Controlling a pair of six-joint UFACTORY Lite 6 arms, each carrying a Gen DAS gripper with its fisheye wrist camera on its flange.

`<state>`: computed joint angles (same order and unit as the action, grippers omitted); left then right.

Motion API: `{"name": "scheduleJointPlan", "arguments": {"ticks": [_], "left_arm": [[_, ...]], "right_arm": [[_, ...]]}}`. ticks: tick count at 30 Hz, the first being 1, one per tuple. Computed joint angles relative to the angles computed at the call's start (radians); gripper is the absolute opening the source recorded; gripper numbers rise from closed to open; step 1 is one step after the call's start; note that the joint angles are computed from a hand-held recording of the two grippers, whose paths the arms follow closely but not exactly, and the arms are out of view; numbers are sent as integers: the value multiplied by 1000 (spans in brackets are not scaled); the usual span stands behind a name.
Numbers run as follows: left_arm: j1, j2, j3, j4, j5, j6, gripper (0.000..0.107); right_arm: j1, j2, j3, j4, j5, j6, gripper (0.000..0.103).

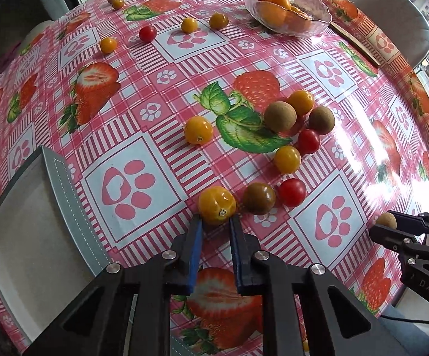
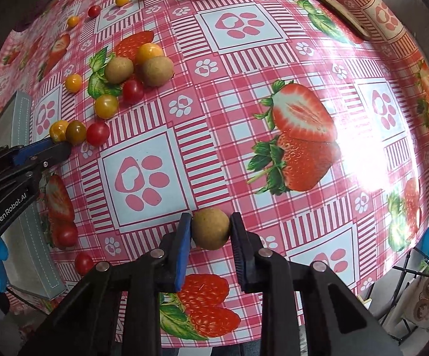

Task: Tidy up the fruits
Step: 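Grasp a yellow cherry tomato with the left gripper while the right gripper grasps a kiwi, then carry the yellow tomato and the kiwi over the white tray with both grippers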

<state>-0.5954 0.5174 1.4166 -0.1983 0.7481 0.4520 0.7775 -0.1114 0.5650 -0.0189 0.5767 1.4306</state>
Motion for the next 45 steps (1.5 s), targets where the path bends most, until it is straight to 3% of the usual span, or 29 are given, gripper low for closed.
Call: {"name": "scheduleJointPlan", "arguments": {"ticks": [5, 8, 9, 10, 12, 17, 26, 30, 33, 45], "left_arm": [[4, 5, 9, 5, -9, -13, 21], [-8, 5, 10, 26, -8, -37, 28], [-7, 0, 13, 31, -3, -48, 42], [-4, -13, 12, 35, -7, -57, 65], [18, -56, 8, 5, -25, -34, 74], [17, 67, 197, 29, 41, -103, 74], [-51, 296, 414, 137, 50, -261, 70], [-54, 302, 438, 95, 47, -213, 26], [-53, 322, 482, 61, 94, -197, 22], [95, -6, 170, -109, 87, -67, 22]], "right_arm": [[-6, -71, -30, 5, 22, -4, 28], [12, -74, -25, 11, 25, 19, 28], [12, -75, -16, 14, 33, 19, 28], [21, -69, -7, 12, 33, 31, 28], [55, -85, -6, 1, 46, 77, 28], [98, -173, -54, -17, 79, 146, 28], [78, -179, -51, 7, 89, 129, 28], [94, -224, -73, -5, 83, 167, 28], [104, -278, -107, -6, 80, 191, 28], [148, -340, -62, -46, 170, 222, 28]]}}
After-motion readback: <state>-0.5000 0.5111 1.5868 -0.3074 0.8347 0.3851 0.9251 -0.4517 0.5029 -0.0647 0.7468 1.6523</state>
